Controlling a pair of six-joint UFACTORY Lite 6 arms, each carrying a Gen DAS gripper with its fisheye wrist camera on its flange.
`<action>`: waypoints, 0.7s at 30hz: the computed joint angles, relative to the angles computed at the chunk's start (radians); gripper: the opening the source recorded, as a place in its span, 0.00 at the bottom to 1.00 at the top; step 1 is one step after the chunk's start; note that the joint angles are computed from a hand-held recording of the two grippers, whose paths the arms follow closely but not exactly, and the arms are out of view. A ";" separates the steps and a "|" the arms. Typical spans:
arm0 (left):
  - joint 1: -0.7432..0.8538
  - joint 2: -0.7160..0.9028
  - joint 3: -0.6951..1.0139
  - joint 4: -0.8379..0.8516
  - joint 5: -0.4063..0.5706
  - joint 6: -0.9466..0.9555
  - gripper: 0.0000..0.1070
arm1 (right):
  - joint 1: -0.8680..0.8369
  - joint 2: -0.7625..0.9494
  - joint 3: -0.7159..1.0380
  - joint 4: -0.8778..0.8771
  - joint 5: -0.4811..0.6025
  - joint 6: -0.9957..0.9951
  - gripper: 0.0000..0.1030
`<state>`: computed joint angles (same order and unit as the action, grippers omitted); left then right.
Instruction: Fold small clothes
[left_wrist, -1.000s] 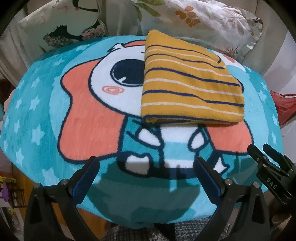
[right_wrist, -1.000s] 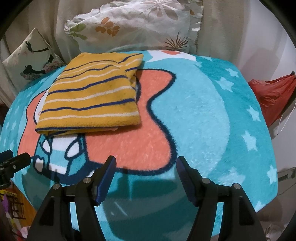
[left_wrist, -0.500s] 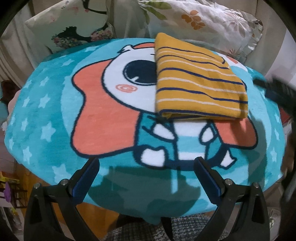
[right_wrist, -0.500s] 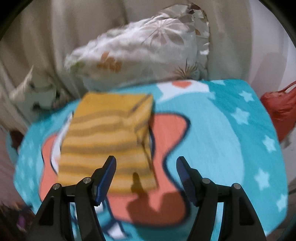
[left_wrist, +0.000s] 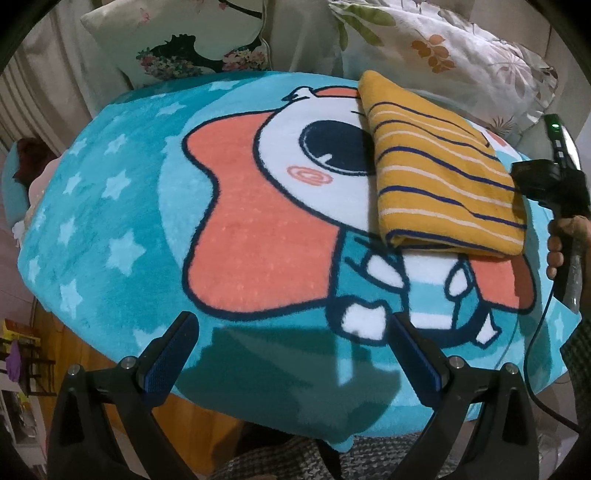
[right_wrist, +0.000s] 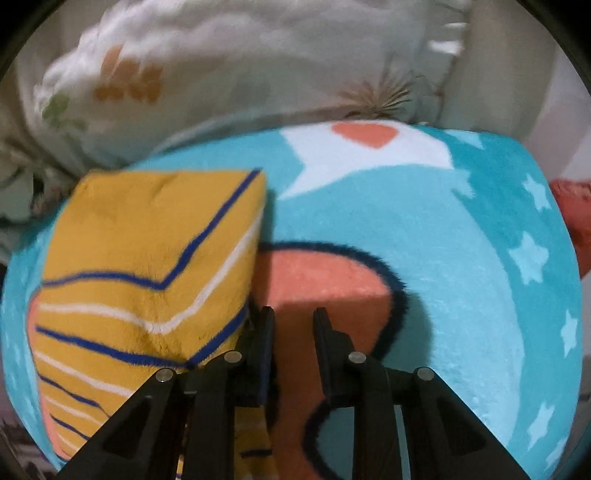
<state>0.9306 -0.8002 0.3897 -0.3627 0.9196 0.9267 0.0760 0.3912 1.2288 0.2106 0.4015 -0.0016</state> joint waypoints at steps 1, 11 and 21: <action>-0.015 0.016 0.004 -0.004 -0.008 -0.009 0.94 | -0.013 -0.032 -0.023 0.042 -0.006 -0.030 0.24; -0.304 0.050 0.003 0.018 -0.063 -0.222 0.94 | -0.066 -0.544 -0.454 0.154 0.001 -0.175 0.54; -0.611 -0.030 -0.016 0.098 -0.090 -0.485 0.94 | 0.178 -1.078 -0.864 -0.366 0.149 0.281 0.60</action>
<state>0.3197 -0.8303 0.3739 -0.2647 0.8292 0.4415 0.2542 -0.6864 0.3646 -0.1554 0.5507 0.2789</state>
